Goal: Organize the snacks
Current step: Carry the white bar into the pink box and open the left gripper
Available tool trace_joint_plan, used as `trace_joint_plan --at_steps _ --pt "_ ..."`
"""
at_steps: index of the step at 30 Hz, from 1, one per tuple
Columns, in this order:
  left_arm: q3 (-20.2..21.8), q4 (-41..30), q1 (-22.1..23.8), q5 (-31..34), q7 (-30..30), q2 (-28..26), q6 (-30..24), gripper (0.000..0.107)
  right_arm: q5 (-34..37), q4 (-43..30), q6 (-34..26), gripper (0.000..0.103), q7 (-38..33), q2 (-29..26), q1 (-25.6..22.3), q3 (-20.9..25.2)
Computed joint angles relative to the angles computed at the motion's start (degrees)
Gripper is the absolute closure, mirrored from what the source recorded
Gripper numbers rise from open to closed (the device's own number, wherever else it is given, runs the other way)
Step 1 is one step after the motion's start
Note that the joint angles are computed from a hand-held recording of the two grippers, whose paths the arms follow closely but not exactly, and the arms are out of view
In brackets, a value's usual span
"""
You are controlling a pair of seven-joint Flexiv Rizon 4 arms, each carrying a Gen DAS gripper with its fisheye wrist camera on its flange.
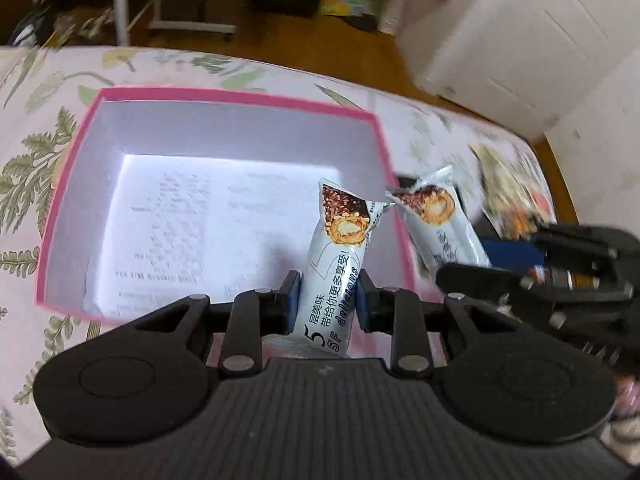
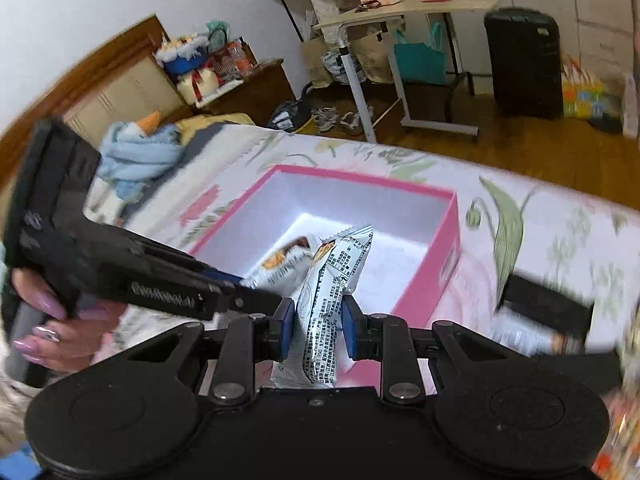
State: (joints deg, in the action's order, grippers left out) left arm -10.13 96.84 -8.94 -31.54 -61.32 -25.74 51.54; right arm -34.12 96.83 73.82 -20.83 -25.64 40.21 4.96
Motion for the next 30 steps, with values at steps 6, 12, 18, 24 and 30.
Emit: trace_joint_plan --at_steps 6,12,18,24,30 --pt "1.3 -13.0 -1.3 3.2 -11.8 -12.0 -3.6 0.080 3.9 -13.0 -10.6 0.074 -15.1 -8.8 -2.6 2.5" --pt "2.7 -19.6 -2.6 7.2 -22.3 -18.5 -5.4 0.080 8.8 -24.1 -22.4 0.074 -24.8 -16.0 -1.9 2.6" --pt "1.2 -22.4 -2.4 8.3 -25.6 -21.1 -6.8 0.078 8.9 -32.0 -31.9 0.071 -31.9 -20.6 0.9 0.6" --pt "-2.2 -16.6 -0.2 6.2 -19.1 -18.4 -0.6 0.062 7.4 -23.4 -22.7 0.063 -27.0 -16.0 1.5 -2.0" --pt "-5.3 -9.3 3.1 1.8 -6.3 -12.3 -0.4 0.061 2.7 -4.5 -4.8 0.055 -10.8 -3.6 2.1 -4.9"
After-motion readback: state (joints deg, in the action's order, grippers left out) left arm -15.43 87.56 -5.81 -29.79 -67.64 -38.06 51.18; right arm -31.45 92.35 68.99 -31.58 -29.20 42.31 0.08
